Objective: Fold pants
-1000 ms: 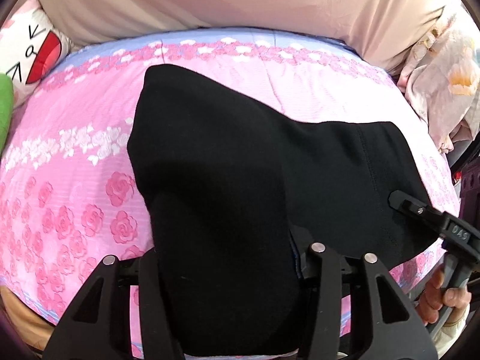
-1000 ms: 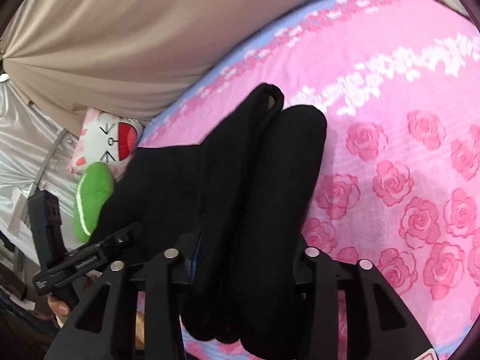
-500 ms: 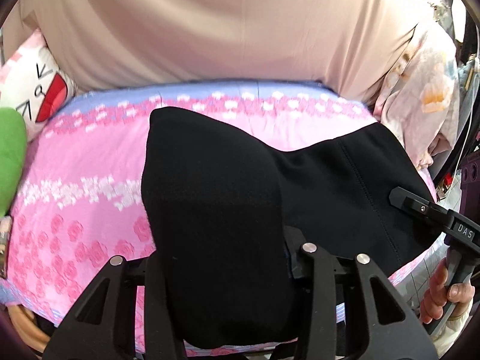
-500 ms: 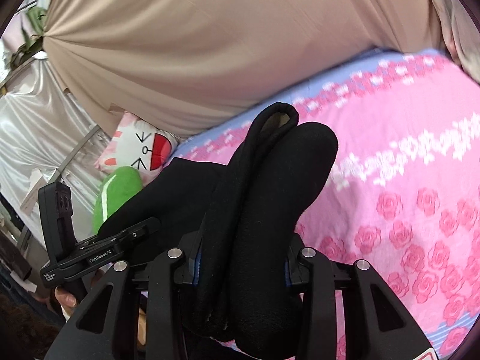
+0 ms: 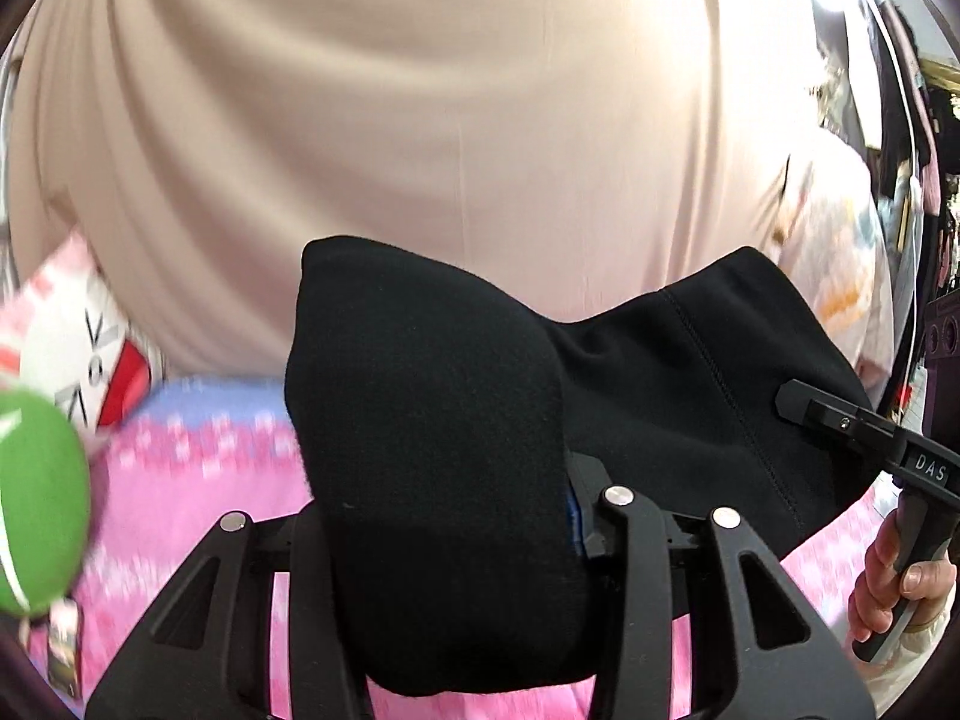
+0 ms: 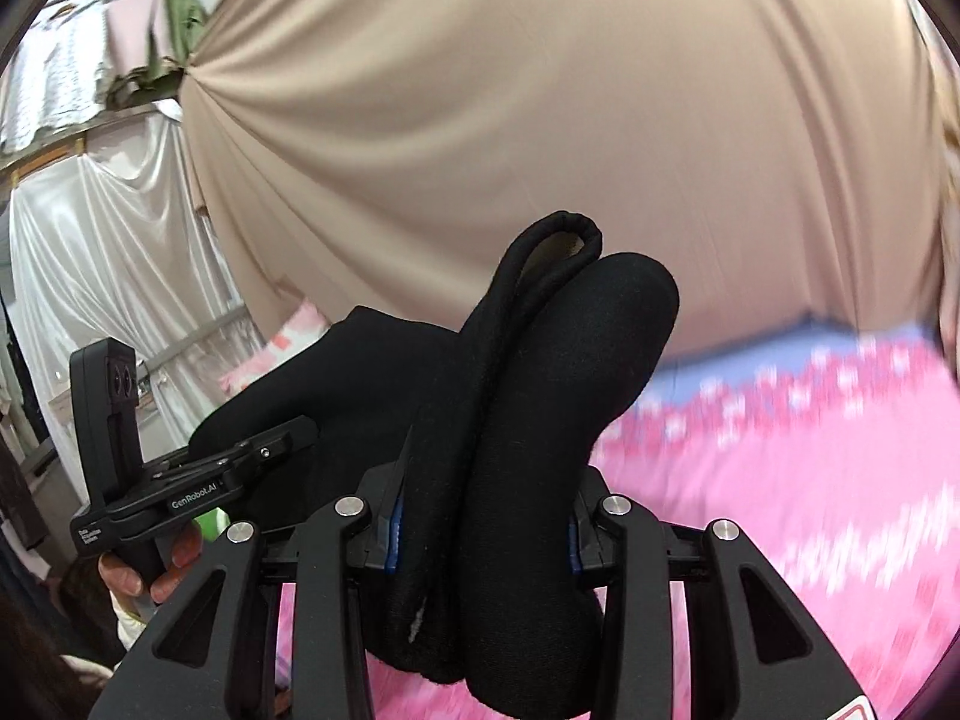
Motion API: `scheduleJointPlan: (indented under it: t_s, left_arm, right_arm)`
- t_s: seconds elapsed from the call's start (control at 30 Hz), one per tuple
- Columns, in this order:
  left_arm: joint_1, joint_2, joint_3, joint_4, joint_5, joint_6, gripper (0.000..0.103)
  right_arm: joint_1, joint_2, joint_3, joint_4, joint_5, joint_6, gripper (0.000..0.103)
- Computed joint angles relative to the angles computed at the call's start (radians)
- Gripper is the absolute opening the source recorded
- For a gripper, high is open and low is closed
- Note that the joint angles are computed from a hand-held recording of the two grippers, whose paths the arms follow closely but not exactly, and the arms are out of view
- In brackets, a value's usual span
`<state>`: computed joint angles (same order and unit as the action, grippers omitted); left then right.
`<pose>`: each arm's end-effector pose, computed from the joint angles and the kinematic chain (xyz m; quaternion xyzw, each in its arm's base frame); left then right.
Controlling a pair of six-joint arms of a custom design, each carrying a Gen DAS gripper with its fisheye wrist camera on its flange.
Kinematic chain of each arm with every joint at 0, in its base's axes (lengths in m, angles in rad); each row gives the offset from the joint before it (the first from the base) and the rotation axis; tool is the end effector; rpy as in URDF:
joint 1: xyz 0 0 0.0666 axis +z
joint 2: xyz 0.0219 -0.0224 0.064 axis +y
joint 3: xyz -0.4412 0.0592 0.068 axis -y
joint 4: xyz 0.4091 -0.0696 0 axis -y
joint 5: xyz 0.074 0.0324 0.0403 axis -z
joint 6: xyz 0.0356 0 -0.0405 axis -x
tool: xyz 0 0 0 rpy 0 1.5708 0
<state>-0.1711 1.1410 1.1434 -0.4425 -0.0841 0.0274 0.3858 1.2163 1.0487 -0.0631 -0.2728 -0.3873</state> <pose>0.4024 -0.0669 0.5142 0.0381 0.8431 -0.0177 0.5361 0.4054 0.1746 0.4748 -0.0839 0.7766 0.3307 0.5297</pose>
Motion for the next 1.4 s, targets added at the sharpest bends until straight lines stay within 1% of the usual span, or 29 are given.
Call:
scheduleJointPlan:
  t_s: [0.1, 0.17, 0.3, 0.4, 0.47, 0.53, 0.57, 0.6, 0.63, 0.67, 0.7, 0.73, 0.77, 0.8, 0.83, 0.87, 0.9, 0.97, 1.0, 1.07, 1.13, 1.17, 1.2, 1.23, 1.27, 1.3, 1.33, 1.37, 1.4]
  left_arm:
    - [0.016, 0.065, 0.064, 0.074, 0.001, -0.036, 0.039]
    - [0.028, 0.120, 0.110, 0.102, 0.001, -0.049, 0.039]
    - [0.058, 0.241, 0.177, 0.207, 0.015, -0.059, 0.040]
    - [0.081, 0.364, 0.247, 0.242, 0.018, -0.063, 0.040]
    - [0.095, 0.448, 0.290, 0.247, 0.029, -0.054, 0.041]
    - [0.114, 0.555, 0.358, 0.214, 0.045, -0.024, 0.043]
    - [0.123, 0.608, 0.388, 0.195, 0.058, -0.009, 0.045]
    - [0.129, 0.649, 0.413, 0.175, 0.059, 0.000, 0.051]
    - [0.135, 0.702, 0.449, 0.137, 0.048, 0.003, 0.054]
    - [0.140, 0.767, 0.497, 0.069, 0.021, 0.008, 0.055]
    - [0.146, 0.814, 0.534, 0.002, -0.004, 0.012, 0.055]
    - [0.153, 0.847, 0.554, -0.063, -0.027, 0.020, 0.057]
    - [0.172, 0.858, 0.542, -0.077, -0.023, 0.047, 0.063]
    - [0.191, 0.835, 0.501, -0.041, 0.011, 0.074, 0.071]
    - [0.206, 0.807, 0.464, -0.015, 0.003, 0.095, 0.074]
    - [0.218, 0.769, 0.423, 0.019, -0.052, 0.086, 0.074]
    - [0.224, 0.736, 0.391, 0.048, -0.105, 0.064, 0.075]
    - [0.238, 0.681, 0.353, 0.092, -0.155, 0.051, 0.083]
    - [0.239, 0.665, 0.352, 0.094, -0.161, 0.066, 0.085]
    - [0.242, 0.643, 0.368, 0.084, -0.135, 0.105, 0.089]
    - [0.221, 0.638, 0.379, 0.076, -0.137, 0.127, 0.092]
    - [0.208, 0.650, 0.394, 0.068, -0.157, 0.121, 0.092]
    - [0.191, 0.663, 0.406, 0.053, -0.189, 0.107, 0.092]
    - [0.172, 0.675, 0.411, 0.041, -0.220, 0.094, 0.092]
    - [0.161, 0.683, 0.409, 0.033, -0.230, 0.081, 0.092]
    - [0.164, 0.693, 0.416, 0.024, -0.221, 0.070, 0.092]
    - [0.161, 0.688, 0.405, 0.019, -0.201, 0.066, 0.092]
    - [0.164, 0.689, 0.392, 0.021, -0.171, 0.064, 0.092]
    - [0.169, 0.688, 0.387, 0.007, -0.139, 0.069, 0.093]
  right_arm:
    - [-0.020, 0.054, 0.077, 0.026, -0.003, 0.021, 0.036]
    - [-0.037, 0.109, 0.134, 0.046, -0.016, 0.028, 0.036]
    - [-0.066, 0.230, 0.238, 0.079, -0.047, -0.014, 0.036]
    - [-0.088, 0.347, 0.317, 0.110, -0.059, -0.022, 0.037]
    - [-0.102, 0.446, 0.391, 0.088, -0.074, -0.041, 0.038]
    - [-0.113, 0.531, 0.454, 0.061, -0.082, -0.058, 0.040]
    - [-0.120, 0.595, 0.503, 0.027, -0.089, -0.073, 0.042]
    - [-0.123, 0.638, 0.533, 0.004, -0.090, -0.080, 0.045]
    - [-0.126, 0.697, 0.582, -0.048, -0.082, -0.083, 0.046]
    - [-0.128, 0.741, 0.628, -0.117, -0.065, -0.075, 0.048]
    - [-0.130, 0.804, 0.698, -0.237, -0.042, -0.060, 0.048]
    - [-0.132, 0.848, 0.739, -0.316, -0.016, -0.052, 0.050]
    - [-0.135, 0.868, 0.742, -0.345, 0.026, -0.046, 0.052]
    - [-0.153, 0.855, 0.715, -0.323, -0.034, -0.047, 0.051]
    - [-0.157, 0.815, 0.653, -0.261, 0.023, -0.049, 0.055]
    - [-0.150, 0.776, 0.617, -0.249, 0.138, -0.023, 0.057]
    - [-0.147, 0.748, 0.593, -0.224, 0.179, 0.011, 0.057]
    - [-0.147, 0.710, 0.573, -0.182, 0.125, 0.057, 0.046]
    - [-0.141, 0.701, 0.586, -0.180, 0.088, 0.072, 0.043]
    - [-0.120, 0.722, 0.657, -0.215, 0.020, 0.101, 0.037]
    - [-0.104, 0.780, 0.754, -0.286, -0.003, 0.128, 0.036]
    - [-0.098, 0.823, 0.819, -0.341, 0.007, 0.141, 0.036]
    - [-0.095, 0.893, 0.921, -0.446, 0.042, 0.154, 0.035]
    - [-0.098, 0.968, 1.025, -0.555, 0.096, 0.166, 0.028]
    - [-0.102, 1.026, 1.090, -0.613, 0.150, 0.164, 0.021]
    - [-0.116, 1.041, 1.104, -0.621, 0.118, 0.140, 0.021]
    - [-0.125, 1.016, 1.068, -0.595, 0.094, 0.107, 0.025]
    - [-0.130, 0.983, 1.026, -0.577, 0.084, 0.076, 0.036]
    - [-0.140, 0.918, 0.934, -0.525, 0.067, 0.043, 0.043]
